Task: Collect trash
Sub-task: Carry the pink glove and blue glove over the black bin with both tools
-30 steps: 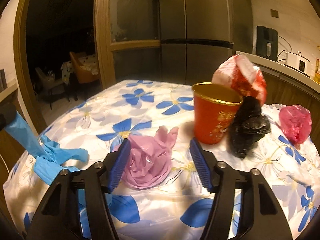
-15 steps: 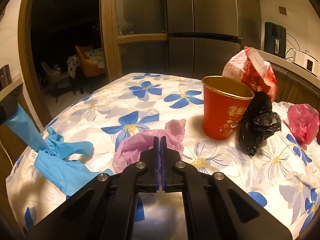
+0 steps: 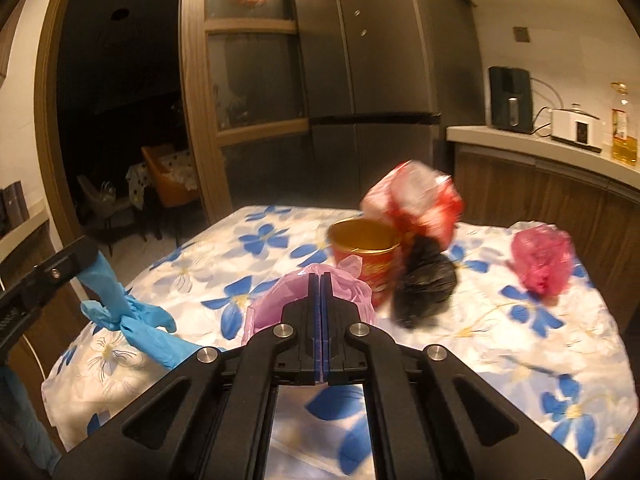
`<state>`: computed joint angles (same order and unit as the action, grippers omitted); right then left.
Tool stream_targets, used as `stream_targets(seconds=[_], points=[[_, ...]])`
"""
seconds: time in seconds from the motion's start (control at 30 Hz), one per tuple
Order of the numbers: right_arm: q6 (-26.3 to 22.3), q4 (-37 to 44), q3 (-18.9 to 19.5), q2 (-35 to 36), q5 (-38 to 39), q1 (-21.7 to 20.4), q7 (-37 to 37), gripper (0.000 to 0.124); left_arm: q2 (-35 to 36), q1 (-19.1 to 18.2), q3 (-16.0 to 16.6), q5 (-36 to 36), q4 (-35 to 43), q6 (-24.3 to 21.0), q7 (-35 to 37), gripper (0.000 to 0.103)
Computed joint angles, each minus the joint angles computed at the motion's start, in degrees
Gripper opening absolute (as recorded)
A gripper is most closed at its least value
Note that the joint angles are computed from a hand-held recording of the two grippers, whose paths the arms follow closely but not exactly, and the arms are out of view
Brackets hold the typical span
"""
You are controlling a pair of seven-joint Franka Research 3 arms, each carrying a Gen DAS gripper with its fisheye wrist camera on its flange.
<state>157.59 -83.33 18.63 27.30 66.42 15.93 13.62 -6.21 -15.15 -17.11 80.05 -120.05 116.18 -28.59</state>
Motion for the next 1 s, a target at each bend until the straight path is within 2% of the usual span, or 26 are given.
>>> stream_targets(seconds=[0.27, 0.5, 0.77, 1.0], points=[[0.53, -2.10, -0.77, -3.22, 7.85, -3.56, -5.35, 0.001, 5.82, -1.47, 0.42, 3.75, 8.01, 2.79, 4.96, 0.000], [2.04, -2.41, -3.39, -4.23, 11.29, -4.99, -6.79, 0.001, 14.22, -4.51, 3.06, 6.87, 18.59, 7.95, 9.72, 0.000], [6.03, -0.62, -5.21, -3.24, 12.47, -7.61, -6.34, 0.001, 26.58, -9.01, 7.81, 7.13, 35.14, 15.97, 17.68, 0.000], [11.03, 4.36, -5.67, 0.09, 11.20, -10.48, -4.04, 0.001, 41.51, -12.36, 10.76, 2.90, 57.06, 22.33, 30.25, 0.000]])
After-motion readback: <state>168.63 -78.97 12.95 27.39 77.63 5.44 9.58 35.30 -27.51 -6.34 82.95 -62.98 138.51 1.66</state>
